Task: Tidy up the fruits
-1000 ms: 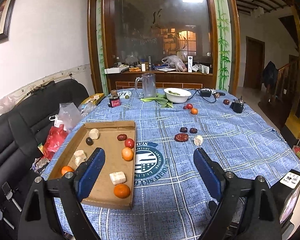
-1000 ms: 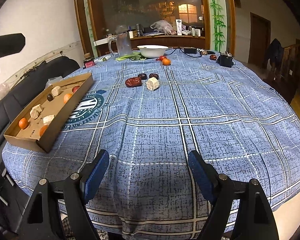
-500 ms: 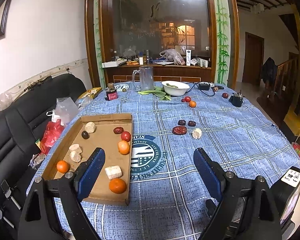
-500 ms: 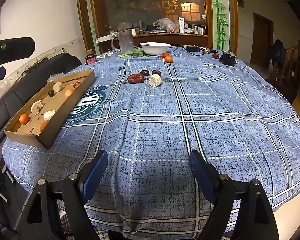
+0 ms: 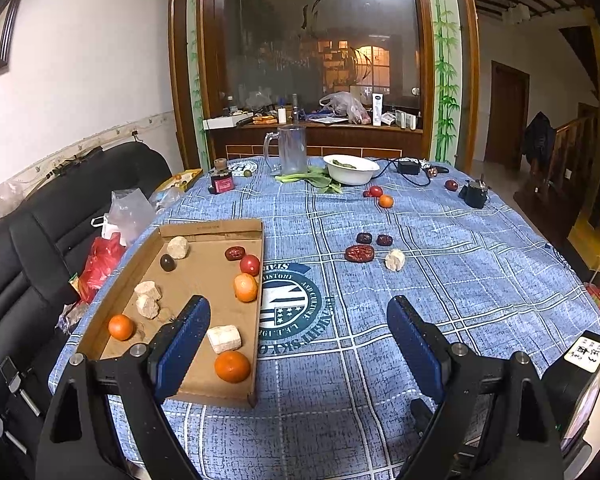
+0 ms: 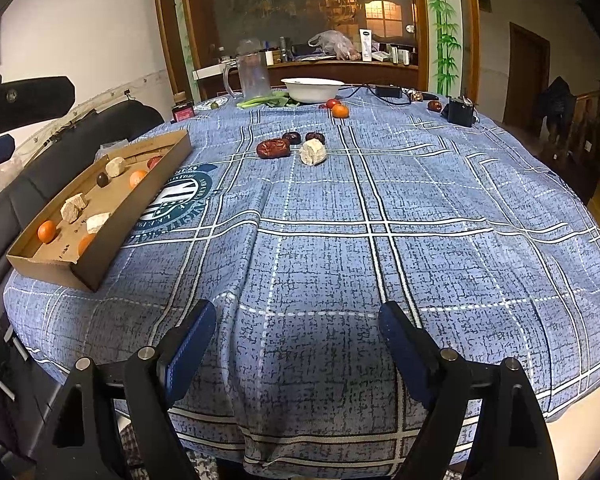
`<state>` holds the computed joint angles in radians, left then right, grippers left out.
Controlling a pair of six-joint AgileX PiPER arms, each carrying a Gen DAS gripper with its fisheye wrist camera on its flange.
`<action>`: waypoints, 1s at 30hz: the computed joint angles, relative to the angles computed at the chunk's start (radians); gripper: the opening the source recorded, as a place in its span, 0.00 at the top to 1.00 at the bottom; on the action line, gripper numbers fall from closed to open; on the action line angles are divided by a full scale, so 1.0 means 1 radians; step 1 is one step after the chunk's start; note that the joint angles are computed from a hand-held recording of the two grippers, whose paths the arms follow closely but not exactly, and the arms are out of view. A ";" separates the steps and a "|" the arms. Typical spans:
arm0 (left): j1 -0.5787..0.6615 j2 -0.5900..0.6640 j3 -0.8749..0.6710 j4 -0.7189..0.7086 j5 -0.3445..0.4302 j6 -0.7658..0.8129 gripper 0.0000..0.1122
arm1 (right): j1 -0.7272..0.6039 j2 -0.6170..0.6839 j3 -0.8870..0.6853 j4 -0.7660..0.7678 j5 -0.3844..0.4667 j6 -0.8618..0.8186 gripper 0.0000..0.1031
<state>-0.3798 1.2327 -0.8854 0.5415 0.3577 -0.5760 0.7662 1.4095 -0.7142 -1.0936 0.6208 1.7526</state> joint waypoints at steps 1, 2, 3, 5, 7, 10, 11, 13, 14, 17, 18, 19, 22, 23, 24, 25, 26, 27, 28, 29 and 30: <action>0.003 0.004 0.002 -0.012 -0.005 0.012 0.20 | -0.004 0.001 0.002 0.001 -0.007 -0.001 0.16; 0.012 0.010 0.001 -0.043 -0.010 0.043 0.20 | -0.012 0.002 0.005 0.002 -0.018 -0.004 0.16; 0.023 0.019 -0.003 -0.079 -0.014 0.079 0.20 | -0.023 0.002 0.007 0.000 -0.032 -0.008 0.16; 0.043 0.041 -0.010 -0.128 -0.022 0.125 0.20 | -0.048 -0.002 0.011 -0.013 -0.054 -0.020 0.16; 0.073 0.080 -0.029 -0.237 -0.028 0.232 0.20 | -0.090 -0.006 0.000 -0.016 -0.072 -0.071 0.16; 0.106 0.150 -0.076 -0.369 -0.018 0.359 0.20 | -0.214 -0.009 -0.059 0.140 -0.141 -0.344 0.16; 0.116 0.186 -0.102 -0.422 -0.012 0.413 0.20 | -0.267 0.007 -0.087 0.202 -0.171 -0.444 0.16; 0.131 0.246 -0.151 -0.526 0.007 0.519 0.20 | -0.363 0.063 -0.152 0.346 -0.222 -0.644 0.16; 0.140 0.294 -0.197 -0.585 0.028 0.577 0.20 | -0.404 0.097 -0.190 0.428 -0.236 -0.744 0.16; 0.152 0.406 -0.323 -0.658 0.090 0.643 0.20 | -0.500 0.198 -0.318 0.697 -0.229 -1.044 0.16; 0.154 0.451 -0.378 -0.688 0.117 0.670 0.20 | -0.528 0.236 -0.368 0.785 -0.220 -1.144 0.16; 0.158 0.492 -0.429 -0.722 0.147 0.700 0.20 | -0.553 0.269 -0.414 0.871 -0.211 -1.244 0.16; 0.166 0.627 -0.608 -0.766 0.259 0.714 0.21 | -0.595 0.369 -0.557 1.005 -0.162 -1.409 0.21; 0.164 0.669 -0.663 -0.765 0.287 0.708 0.22 | -0.598 0.395 -0.594 1.020 -0.148 -1.430 0.23; 0.162 0.717 -0.730 -0.766 0.320 0.706 0.25 | -0.603 0.433 -0.651 1.040 -0.126 -1.464 0.25; 0.159 0.764 -0.797 -0.761 0.355 0.698 0.27 | -0.604 0.462 -0.694 1.050 -0.111 -1.485 0.25; 0.156 0.804 -0.854 -0.758 0.386 0.692 0.29 | -0.603 0.485 -0.727 1.051 -0.099 -1.498 0.26; 0.156 0.844 -0.913 -0.764 0.420 0.692 0.30 | -0.600 0.509 -0.762 1.044 -0.086 -1.506 0.29; 0.157 0.894 -0.988 -0.769 0.466 0.682 0.30 | -0.594 0.542 -0.807 1.027 -0.064 -1.507 0.30; 0.160 0.929 -1.043 -0.770 0.502 0.667 0.31 | -0.594 0.565 -0.838 1.028 -0.049 -1.519 0.34; 0.164 0.975 -1.118 -0.780 0.550 0.652 0.31 | -0.594 0.587 -0.868 1.034 -0.034 -1.536 0.38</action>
